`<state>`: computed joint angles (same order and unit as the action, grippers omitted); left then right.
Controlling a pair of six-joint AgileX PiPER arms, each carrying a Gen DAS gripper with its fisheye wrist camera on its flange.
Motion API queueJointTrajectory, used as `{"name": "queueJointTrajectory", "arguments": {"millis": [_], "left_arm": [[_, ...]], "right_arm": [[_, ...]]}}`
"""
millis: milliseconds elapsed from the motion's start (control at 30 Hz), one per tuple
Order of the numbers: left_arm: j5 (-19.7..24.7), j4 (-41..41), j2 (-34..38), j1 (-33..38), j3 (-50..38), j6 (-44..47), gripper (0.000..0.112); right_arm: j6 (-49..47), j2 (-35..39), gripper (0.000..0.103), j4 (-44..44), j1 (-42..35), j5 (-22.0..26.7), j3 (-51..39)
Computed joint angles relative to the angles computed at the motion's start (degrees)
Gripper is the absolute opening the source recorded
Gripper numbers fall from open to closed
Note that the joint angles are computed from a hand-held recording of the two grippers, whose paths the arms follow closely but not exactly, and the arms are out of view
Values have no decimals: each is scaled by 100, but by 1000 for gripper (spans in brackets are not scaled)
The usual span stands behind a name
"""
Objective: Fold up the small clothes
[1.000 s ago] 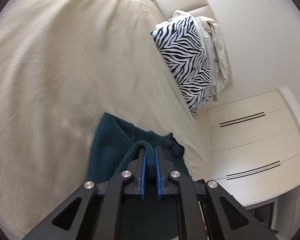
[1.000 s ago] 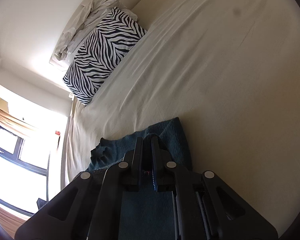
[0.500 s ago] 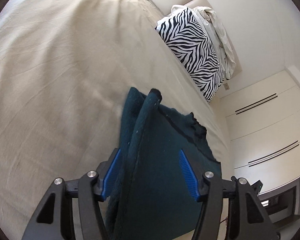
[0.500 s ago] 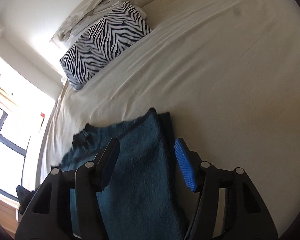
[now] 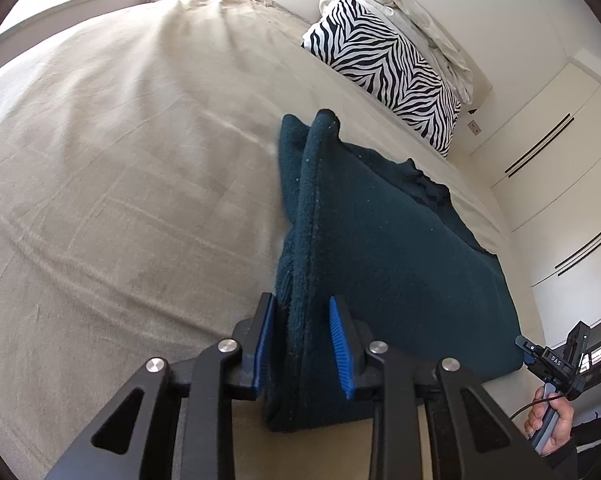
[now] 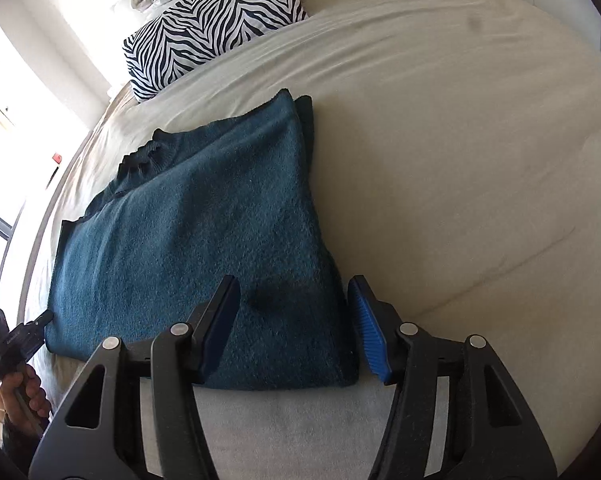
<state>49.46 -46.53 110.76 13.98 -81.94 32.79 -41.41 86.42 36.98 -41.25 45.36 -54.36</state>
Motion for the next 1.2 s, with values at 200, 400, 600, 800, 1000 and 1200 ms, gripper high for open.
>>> {"name": "queueJointTrajectory", "arguments": {"millis": [200,400,600,800,1000,1200], "left_arm": [[-182,189,-157,-29,217,-18,12],[-223,92,-292,33,437,-13,10],[-280,77,-435,64,651,28,9],[-257,-35,-352,131,696,60,9],[-123,137,-446,177,714,66,18],[-892,1095,-1187,-151,746,-603,35]], "right_arm": [[218,-254,24,-543,226,-302,172],[312,-297,10,-733,256,-352,142],[180,-378,10,-585,153,-266,182],[8,-130,11,-454,12,-105,104],[129,1,19,-336,-266,238,-176],[164,-332,53,311,-479,273,-433]]}}
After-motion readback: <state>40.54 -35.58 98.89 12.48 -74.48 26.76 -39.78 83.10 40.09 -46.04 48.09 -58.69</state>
